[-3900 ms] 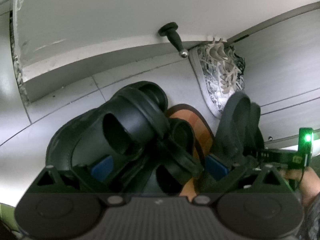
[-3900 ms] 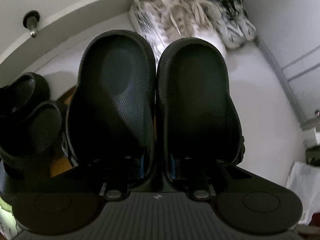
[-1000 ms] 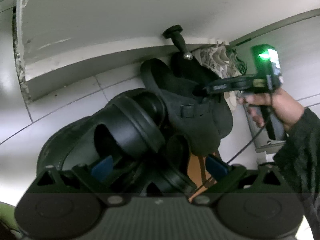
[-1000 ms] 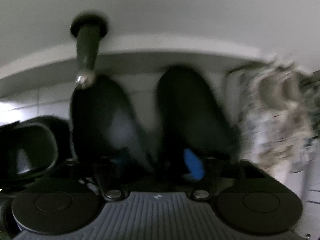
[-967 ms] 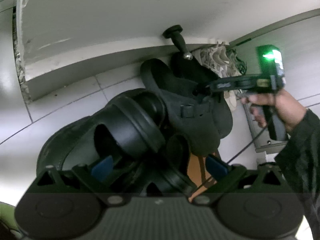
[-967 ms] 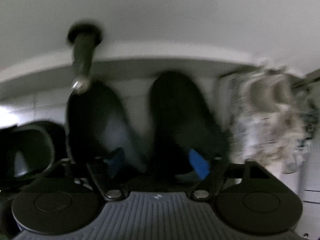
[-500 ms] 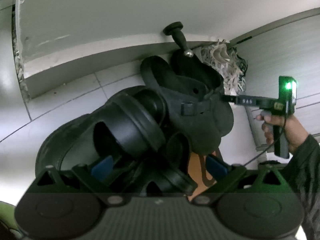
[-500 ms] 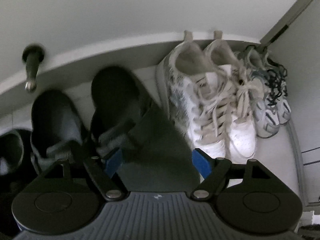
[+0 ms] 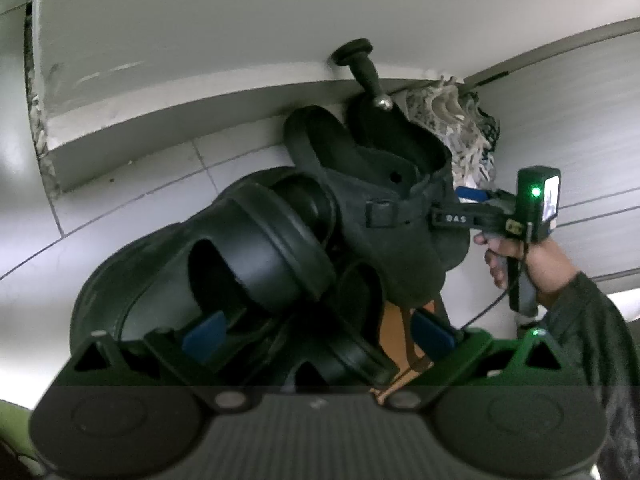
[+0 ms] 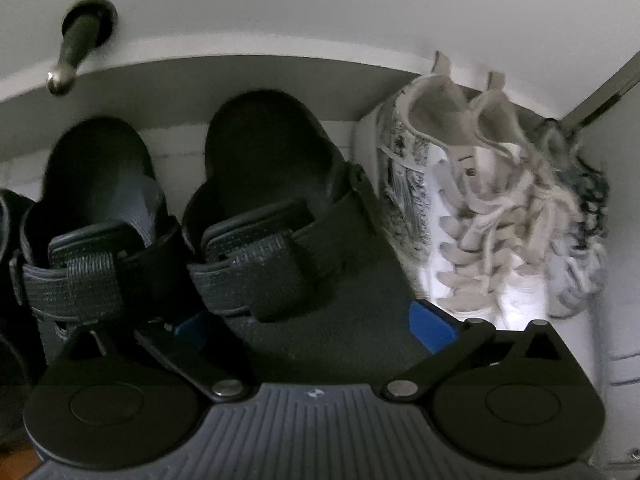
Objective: Organize scattered shoes
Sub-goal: 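Open the right tool and raise it away from the black clogs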
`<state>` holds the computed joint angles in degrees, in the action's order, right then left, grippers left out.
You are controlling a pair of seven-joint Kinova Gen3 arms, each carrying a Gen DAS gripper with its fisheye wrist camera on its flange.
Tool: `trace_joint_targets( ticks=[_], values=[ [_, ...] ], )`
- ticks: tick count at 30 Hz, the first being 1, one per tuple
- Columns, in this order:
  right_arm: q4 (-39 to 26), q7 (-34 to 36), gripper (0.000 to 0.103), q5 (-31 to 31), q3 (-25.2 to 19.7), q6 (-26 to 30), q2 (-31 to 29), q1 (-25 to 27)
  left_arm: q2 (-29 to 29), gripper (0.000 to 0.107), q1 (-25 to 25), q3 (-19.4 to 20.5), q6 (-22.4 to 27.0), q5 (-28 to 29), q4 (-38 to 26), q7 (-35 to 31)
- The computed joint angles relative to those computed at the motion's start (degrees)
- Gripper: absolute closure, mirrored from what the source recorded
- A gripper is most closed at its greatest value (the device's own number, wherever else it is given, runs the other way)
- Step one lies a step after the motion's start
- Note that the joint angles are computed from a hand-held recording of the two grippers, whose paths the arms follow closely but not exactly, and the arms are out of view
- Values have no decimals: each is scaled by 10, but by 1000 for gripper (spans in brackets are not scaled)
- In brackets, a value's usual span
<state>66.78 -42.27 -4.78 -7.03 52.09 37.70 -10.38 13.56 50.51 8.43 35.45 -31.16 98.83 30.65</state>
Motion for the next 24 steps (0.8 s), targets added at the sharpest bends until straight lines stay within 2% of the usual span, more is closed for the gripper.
trace_joint_targets(
  ticks=[3, 7, 11, 13, 18, 20, 22, 24],
  values=[
    [-55, 9, 3, -1, -2, 67, 20, 2, 2, 7, -5, 3, -2, 8, -2, -9],
    [-142, -6, 8, 16, -39, 160, 55, 21, 3, 7, -6, 2, -12, 16, 0, -17],
    [-214, -26, 9, -27, -8, 232, 86, 11, 4, 7, -4, 0, -13, 21, -2, -25],
    [-207, -30, 8, -9, -30, 221, 86, 18, 4, 7, -1, -2, -10, 20, -3, -25],
    [-102, 27, 0, 99, -109, 108, 46, 32, 0, 7, 6, -5, 2, 13, 0, -6],
    [-95, 31, 0, 102, -126, 89, 51, 44, -1, 7, 5, -4, 4, 10, 1, 0],
    [-112, 45, 0, 78, -119, 98, 62, 48, 0, 7, 1, -1, 1, 9, 0, -2],
    [-99, 58, 0, 66, -116, 83, 59, 52, 1, 7, -4, 3, -4, 14, -1, -12]
  ],
)
